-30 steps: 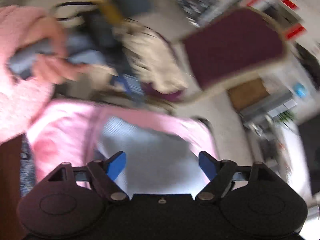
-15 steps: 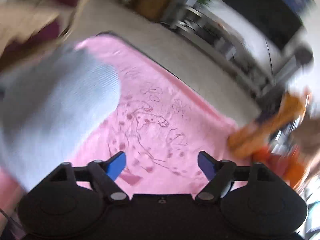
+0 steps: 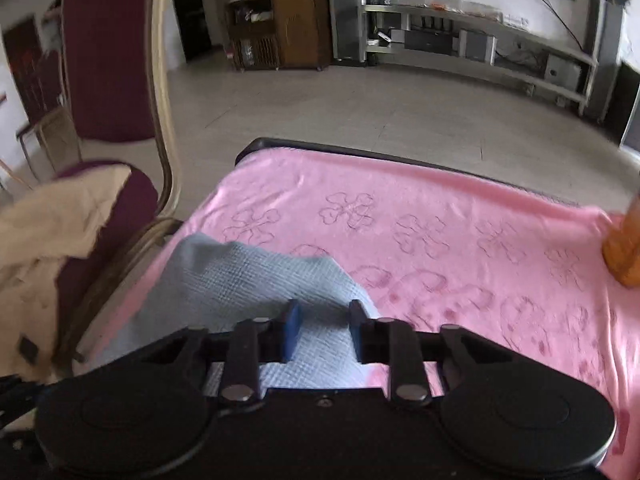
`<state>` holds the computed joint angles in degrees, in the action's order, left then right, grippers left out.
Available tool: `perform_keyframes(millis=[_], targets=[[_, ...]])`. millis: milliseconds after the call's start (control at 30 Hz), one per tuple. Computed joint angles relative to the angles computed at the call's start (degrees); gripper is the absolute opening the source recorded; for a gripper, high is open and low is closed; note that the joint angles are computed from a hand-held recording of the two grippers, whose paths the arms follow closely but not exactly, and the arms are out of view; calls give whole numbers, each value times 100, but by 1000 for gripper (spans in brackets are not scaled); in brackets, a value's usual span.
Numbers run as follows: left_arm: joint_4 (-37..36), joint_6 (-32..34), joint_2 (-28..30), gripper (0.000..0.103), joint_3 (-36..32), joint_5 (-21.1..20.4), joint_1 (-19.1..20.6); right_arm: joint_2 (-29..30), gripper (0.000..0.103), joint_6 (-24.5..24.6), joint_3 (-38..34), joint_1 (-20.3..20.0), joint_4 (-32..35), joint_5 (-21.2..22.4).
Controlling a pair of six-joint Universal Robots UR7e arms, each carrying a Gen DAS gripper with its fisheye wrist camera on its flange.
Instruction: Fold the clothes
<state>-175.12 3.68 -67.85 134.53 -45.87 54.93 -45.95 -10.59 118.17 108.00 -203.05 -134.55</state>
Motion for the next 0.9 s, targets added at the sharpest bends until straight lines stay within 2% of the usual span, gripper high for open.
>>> perform_keyframes(millis=[100, 233, 333, 400, 500, 633, 733, 800, 867, 900], targets=[[509, -486, -16, 43, -60, 294, 51, 459, 10, -350, -526, 115, 250, -172], [714, -622, -140, 46, -118, 164, 140, 1191, 8, -935, -1311, 101, 788, -672], [812, -578, -301, 38, -135, -97, 206, 1428, 8, -1421, -1336, 134, 255, -841], [670, -421, -452, 38, -93, -355, 198, 1197, 8, -1448, -1106, 224, -137, -700], [72, 23, -542, 38, -5, -530, 80, 545, 10, -1387, -618, 402, -348, -370], [-348, 675, -459, 38, -147, -947, -94, -365, 17, -1184, -54, 581, 387, -175], [-404, 1204, -64, 39, -531, -1452, -75, -787, 17, -693, 205, 552, 1120, -140], [-274, 1455, 266, 39, -863, -1762, 17, -913, 17, -362, 298, 496, 1377, -84], [-159, 1673, 552, 39, -1131, -2003, 118, -1036, 19, 47, 342, 371, 1651, 147], [-77, 1646, 671, 39, -1220, -1970, 154, -1083, 21, 325, 337, 273, 1827, 321]])
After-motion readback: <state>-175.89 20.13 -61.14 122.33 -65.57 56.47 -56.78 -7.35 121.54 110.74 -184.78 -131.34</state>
